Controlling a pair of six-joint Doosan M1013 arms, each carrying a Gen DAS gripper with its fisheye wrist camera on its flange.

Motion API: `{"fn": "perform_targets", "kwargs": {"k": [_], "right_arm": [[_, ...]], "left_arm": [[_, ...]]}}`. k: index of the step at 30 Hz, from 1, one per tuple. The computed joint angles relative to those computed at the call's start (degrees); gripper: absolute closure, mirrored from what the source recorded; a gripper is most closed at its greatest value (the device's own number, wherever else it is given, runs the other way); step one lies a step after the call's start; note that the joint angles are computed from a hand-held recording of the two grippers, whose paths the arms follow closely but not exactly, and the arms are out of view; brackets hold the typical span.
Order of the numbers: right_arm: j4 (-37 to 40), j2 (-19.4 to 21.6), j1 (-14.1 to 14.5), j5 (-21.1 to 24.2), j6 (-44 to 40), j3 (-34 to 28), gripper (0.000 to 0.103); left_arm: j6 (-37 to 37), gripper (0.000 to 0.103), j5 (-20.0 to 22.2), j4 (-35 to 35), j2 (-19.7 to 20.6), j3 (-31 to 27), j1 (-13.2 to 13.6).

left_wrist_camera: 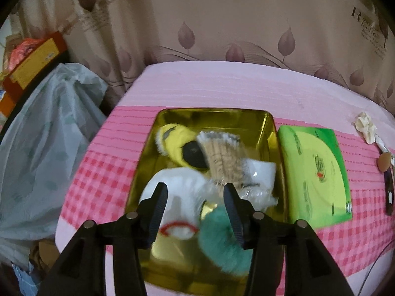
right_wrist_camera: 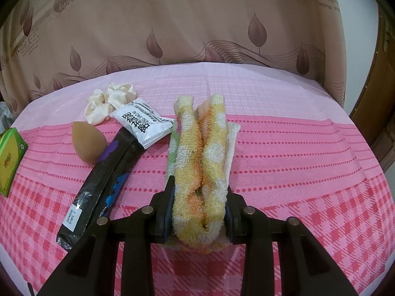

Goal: Organize soft objects
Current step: 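Carry the swab pack with the left gripper into the tin and release it, then carry the striped towel with the right gripper into the tin and release it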

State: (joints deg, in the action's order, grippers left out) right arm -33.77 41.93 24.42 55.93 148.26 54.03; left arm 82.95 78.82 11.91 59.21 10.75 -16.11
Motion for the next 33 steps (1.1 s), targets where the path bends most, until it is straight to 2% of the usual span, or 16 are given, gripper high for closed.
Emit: {"fn": "perform_targets", "kwargs": {"k": [2,5,13,17,21,25,33], "right_arm": [[0.01,-0.02,-0.02,0.01,-0.02,0.03,0.072],[-0.03,0.04,-0.01,0.15,-0.17,-0.1,0.072],[-1.52,0.39,0.44,1.65,-0.51,-0.87,0.074],[-2.52,0.82,0.9,3.36,-0.89,-1.98,0.077],[-2.92,0.94,1.4,4.86,-0.41,-3.33,0.081],[-5.15,1.08,2.38,6.11,-0.26,-5.26,0.084],[-4.81,3.52,4.04,6.29,-5.7,-12.32,0.087]], "left_arm": [[-1.62,0.054,-5.79,1.7,-5.23,10.28,-0.08],[-3.0,0.053,-10.5,3.46,-9.51,18.43,-0.01],[-9.45,0.05,-16.61,5.74,-15.72,30.57,0.98],[-13.1,0.05,-16.24,7.14,-16.25,31.68,1.44],[-17.53,0.05,-18.18,10.17,-17.39,33.86,1.63],[-20.08,0.05,-17.49,11.28,-17.39,33.88,2.0],[-27.79,0.05,-16.6,10.07,-17.98,34.38,3.73]]}}
